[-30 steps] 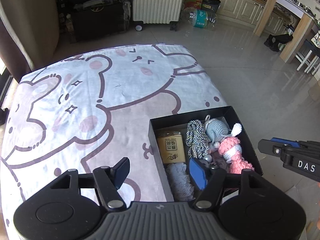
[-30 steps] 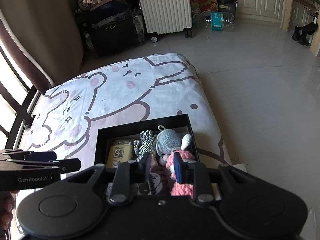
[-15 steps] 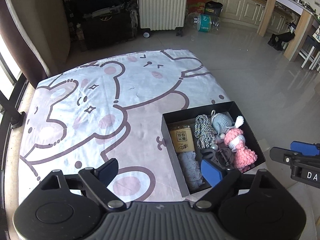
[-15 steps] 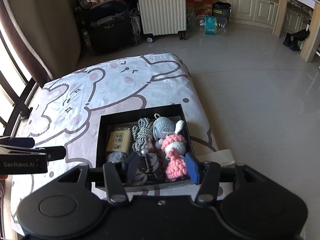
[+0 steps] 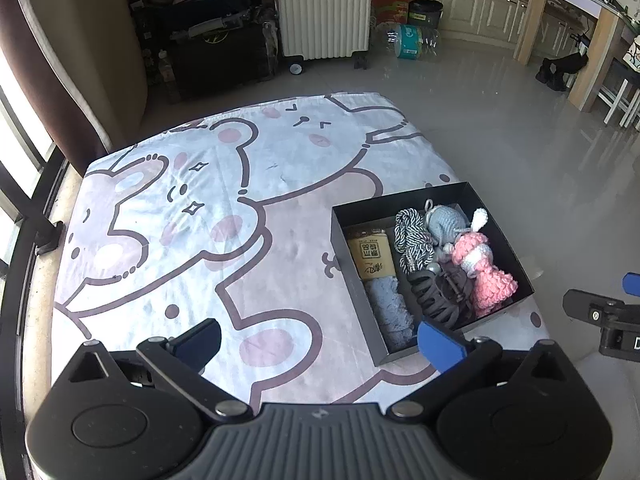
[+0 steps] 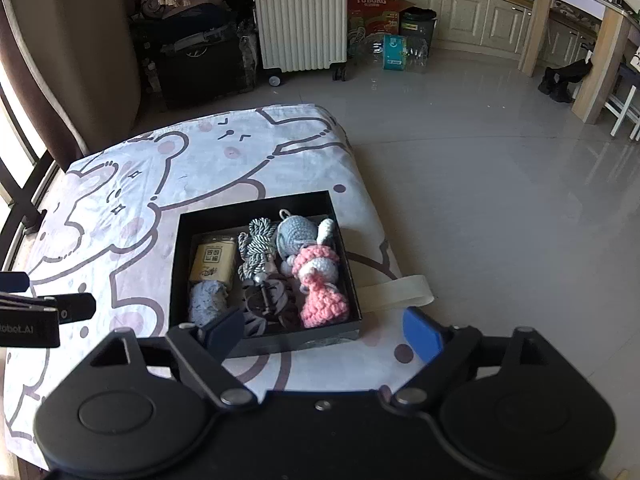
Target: Organize objects
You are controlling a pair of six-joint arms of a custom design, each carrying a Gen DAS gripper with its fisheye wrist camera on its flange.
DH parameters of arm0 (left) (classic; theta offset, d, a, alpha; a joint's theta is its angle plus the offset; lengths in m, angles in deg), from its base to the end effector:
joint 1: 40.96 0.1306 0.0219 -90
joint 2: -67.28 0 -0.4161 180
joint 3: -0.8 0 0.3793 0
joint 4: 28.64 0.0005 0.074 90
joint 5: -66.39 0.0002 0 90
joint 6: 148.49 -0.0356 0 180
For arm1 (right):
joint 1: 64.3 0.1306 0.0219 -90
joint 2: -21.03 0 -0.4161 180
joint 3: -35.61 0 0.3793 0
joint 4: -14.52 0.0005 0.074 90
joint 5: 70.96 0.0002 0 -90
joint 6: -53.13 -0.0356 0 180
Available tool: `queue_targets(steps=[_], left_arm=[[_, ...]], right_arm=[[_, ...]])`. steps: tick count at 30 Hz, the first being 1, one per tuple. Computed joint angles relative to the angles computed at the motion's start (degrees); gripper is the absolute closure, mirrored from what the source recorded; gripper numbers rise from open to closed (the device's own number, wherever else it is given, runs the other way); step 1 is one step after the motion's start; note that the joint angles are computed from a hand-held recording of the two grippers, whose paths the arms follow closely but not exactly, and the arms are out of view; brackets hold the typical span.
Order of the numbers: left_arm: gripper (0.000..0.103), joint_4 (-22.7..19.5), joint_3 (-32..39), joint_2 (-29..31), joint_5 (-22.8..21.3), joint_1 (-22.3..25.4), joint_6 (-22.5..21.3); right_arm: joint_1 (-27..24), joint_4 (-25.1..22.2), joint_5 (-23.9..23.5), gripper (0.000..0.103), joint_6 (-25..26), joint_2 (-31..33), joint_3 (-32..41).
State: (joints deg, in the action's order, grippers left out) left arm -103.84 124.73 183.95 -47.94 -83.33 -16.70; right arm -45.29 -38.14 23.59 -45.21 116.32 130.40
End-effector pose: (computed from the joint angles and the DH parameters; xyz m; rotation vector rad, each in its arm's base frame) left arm 0.4711 -0.4105 0.4516 -0.0952 2.5765 0.0756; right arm 0.4786 0.1614 0.4539 -0.1993 2.4893 0.1002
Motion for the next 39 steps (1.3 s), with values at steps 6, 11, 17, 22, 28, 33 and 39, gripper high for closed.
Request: queue_targets(steps=[6,11,17,22,28,33,39], left_arm=[[0.0,-0.83,-0.49,-0.13,-0.22,-0.05,0.26],[0.0,-0.55,-1.48,-0.53,0.57,0.33,1.35],[0.0,0.14,-2.47,-1.0,1.62,0.59,1.32],[0.0,0.8,-2.99,-1.3,2.12,0.75,1.52],[0.0,1.12,-3.51,-1.61,2.54,0.92,1.86],[0.0,1.03,-3.39,-1.47,2.55,0.85,1.51],[0.0,1.08,-3.32,-1.43,2.49,0.73,1.16]], right_arm=[[0.0,0.45,1.71,0.0,-0.23,-0.59,-1.51],[0.15,0.55,2.21,0.0,-0.37,-0.91,-2.14],[0.25,0.54,2.69,0.0,-0.76,-0.96,-2.15],[0.44,0.37,2.9,0.0,-0.92,-0.82,-2.04],[0.64,0.22,2.94,0.0,-1.05,-0.8,-2.04],[0.66,0.12,2.64,0.0,-1.25,-0.76,-2.11],[0.69,0.18,2.64,0.0,-1.31,-0.79,-2.2]])
